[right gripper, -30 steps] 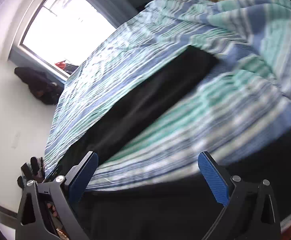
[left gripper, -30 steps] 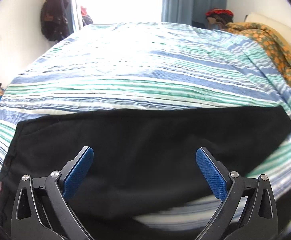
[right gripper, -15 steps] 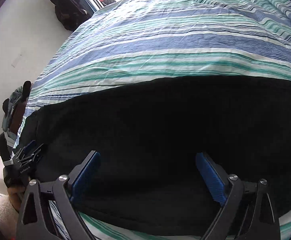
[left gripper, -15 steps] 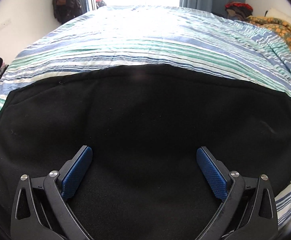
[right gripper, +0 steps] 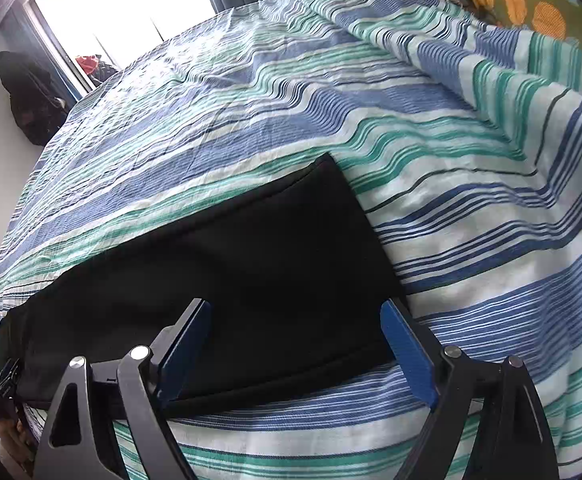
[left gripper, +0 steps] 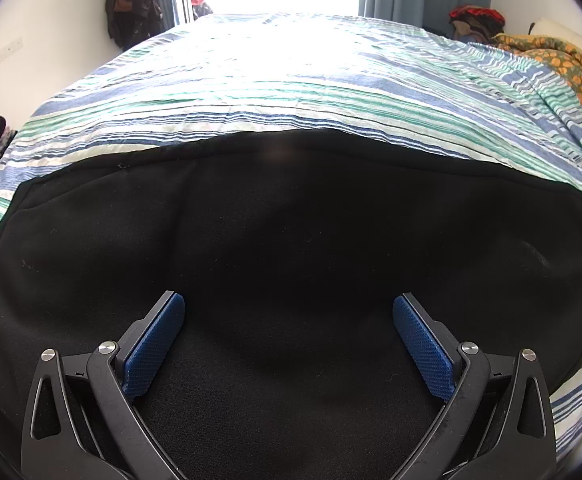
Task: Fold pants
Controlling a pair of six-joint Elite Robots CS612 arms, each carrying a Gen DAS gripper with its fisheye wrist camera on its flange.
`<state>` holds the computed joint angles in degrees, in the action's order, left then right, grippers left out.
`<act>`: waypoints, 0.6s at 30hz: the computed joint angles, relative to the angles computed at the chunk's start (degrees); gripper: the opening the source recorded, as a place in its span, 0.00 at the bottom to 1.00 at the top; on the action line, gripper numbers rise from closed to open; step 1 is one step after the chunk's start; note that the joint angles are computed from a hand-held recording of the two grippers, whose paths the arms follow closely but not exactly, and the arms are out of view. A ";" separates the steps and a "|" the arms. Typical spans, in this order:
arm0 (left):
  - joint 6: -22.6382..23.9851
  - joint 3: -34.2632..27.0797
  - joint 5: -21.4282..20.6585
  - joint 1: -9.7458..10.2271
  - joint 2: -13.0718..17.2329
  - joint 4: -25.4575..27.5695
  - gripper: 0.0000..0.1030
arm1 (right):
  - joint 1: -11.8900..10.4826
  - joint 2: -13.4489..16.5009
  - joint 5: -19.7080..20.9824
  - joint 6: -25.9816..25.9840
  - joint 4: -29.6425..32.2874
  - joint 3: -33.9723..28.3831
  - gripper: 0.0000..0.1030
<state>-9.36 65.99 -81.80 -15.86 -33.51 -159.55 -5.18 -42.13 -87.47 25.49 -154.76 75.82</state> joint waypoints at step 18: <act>0.18 -0.42 0.45 -0.05 0.18 0.24 1.00 | -3.45 3.13 13.46 30.52 -17.46 3.19 0.73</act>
<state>-9.18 65.57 -81.35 -15.91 -33.34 -159.31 -8.63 -39.00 -74.00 56.01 -172.22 79.01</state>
